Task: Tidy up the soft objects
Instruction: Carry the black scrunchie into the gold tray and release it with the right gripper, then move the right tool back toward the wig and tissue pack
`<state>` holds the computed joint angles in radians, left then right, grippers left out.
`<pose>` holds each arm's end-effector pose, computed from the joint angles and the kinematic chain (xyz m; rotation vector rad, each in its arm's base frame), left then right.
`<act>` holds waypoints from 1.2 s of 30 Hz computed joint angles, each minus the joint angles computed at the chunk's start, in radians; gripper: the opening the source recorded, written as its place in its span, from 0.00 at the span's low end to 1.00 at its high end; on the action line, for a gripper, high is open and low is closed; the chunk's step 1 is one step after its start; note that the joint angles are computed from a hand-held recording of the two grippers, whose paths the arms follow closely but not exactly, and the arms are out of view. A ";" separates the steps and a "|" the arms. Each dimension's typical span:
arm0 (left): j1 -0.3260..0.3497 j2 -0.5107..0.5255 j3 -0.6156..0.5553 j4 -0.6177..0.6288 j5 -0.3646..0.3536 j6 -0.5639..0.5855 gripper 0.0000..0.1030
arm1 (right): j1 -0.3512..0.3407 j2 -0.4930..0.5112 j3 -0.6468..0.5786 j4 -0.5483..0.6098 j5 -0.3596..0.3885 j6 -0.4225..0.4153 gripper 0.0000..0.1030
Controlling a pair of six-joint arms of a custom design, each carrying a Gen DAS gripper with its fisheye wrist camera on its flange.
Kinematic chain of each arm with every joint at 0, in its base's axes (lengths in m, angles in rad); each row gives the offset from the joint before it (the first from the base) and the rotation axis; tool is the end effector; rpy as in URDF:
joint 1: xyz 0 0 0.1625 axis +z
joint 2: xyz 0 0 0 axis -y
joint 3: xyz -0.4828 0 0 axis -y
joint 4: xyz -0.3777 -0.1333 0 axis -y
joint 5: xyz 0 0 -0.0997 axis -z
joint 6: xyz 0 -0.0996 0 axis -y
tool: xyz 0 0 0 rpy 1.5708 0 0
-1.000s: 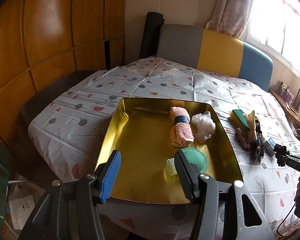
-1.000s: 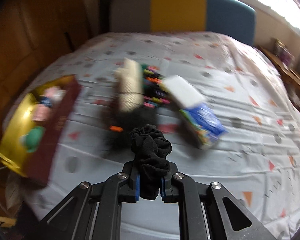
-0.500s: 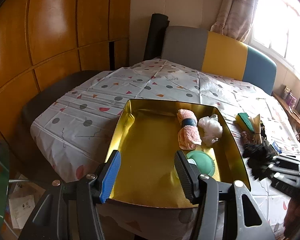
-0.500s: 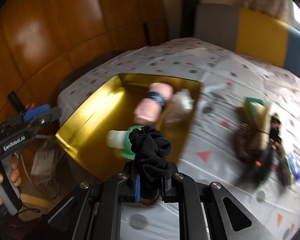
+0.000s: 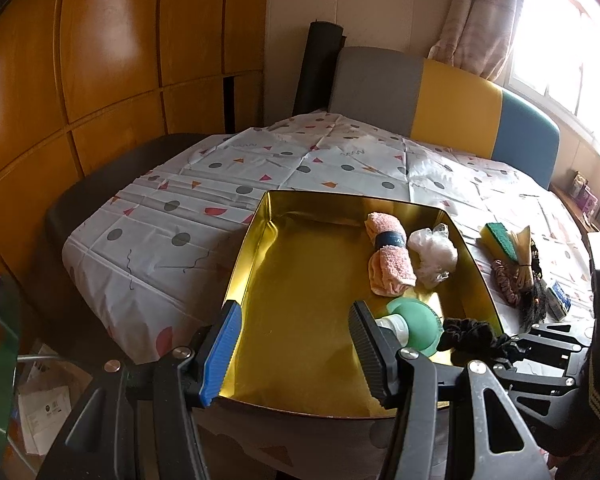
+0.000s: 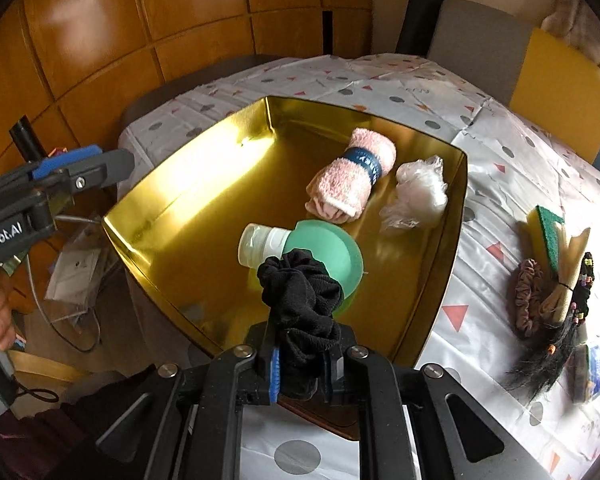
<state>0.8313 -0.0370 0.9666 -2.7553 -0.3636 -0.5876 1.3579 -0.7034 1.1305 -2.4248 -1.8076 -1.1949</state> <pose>-0.3812 -0.7538 -0.1315 -0.0255 2.0941 -1.0965 -0.0706 -0.8470 0.2715 1.2019 -2.3943 0.2363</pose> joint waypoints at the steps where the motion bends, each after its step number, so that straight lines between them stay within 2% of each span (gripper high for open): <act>1: 0.001 0.000 -0.001 0.004 0.000 -0.002 0.55 | 0.000 0.001 0.003 -0.008 -0.005 -0.006 0.17; 7: 0.002 0.002 -0.009 0.029 -0.002 -0.012 0.55 | -0.002 0.003 0.008 -0.019 -0.017 -0.011 0.21; 8: 0.002 0.002 -0.010 0.033 -0.002 -0.014 0.55 | -0.003 0.005 0.007 -0.016 -0.018 -0.008 0.24; 9: 0.002 0.003 -0.011 0.035 -0.002 -0.014 0.55 | -0.003 0.006 0.004 -0.013 -0.021 -0.001 0.34; 11: 0.001 0.004 -0.014 0.040 -0.001 -0.013 0.55 | -0.005 0.004 0.003 -0.009 -0.009 0.008 0.46; 12: 0.001 0.004 -0.014 0.039 -0.001 -0.014 0.55 | -0.007 0.000 0.006 -0.007 0.002 0.010 0.47; 16: 0.001 0.004 -0.015 0.051 0.000 -0.020 0.55 | -0.008 -0.008 0.012 -0.010 0.022 0.016 0.48; 20: 0.000 0.007 -0.021 0.059 -0.001 -0.018 0.55 | -0.013 -0.019 0.014 -0.013 0.047 0.034 0.54; 25: -0.003 0.012 -0.030 0.055 0.002 -0.002 0.55 | -0.020 -0.036 0.014 -0.034 0.086 0.051 0.56; 36: -0.010 0.040 -0.093 0.068 -0.001 0.064 0.55 | -0.046 -0.036 -0.074 -0.078 0.140 0.131 0.63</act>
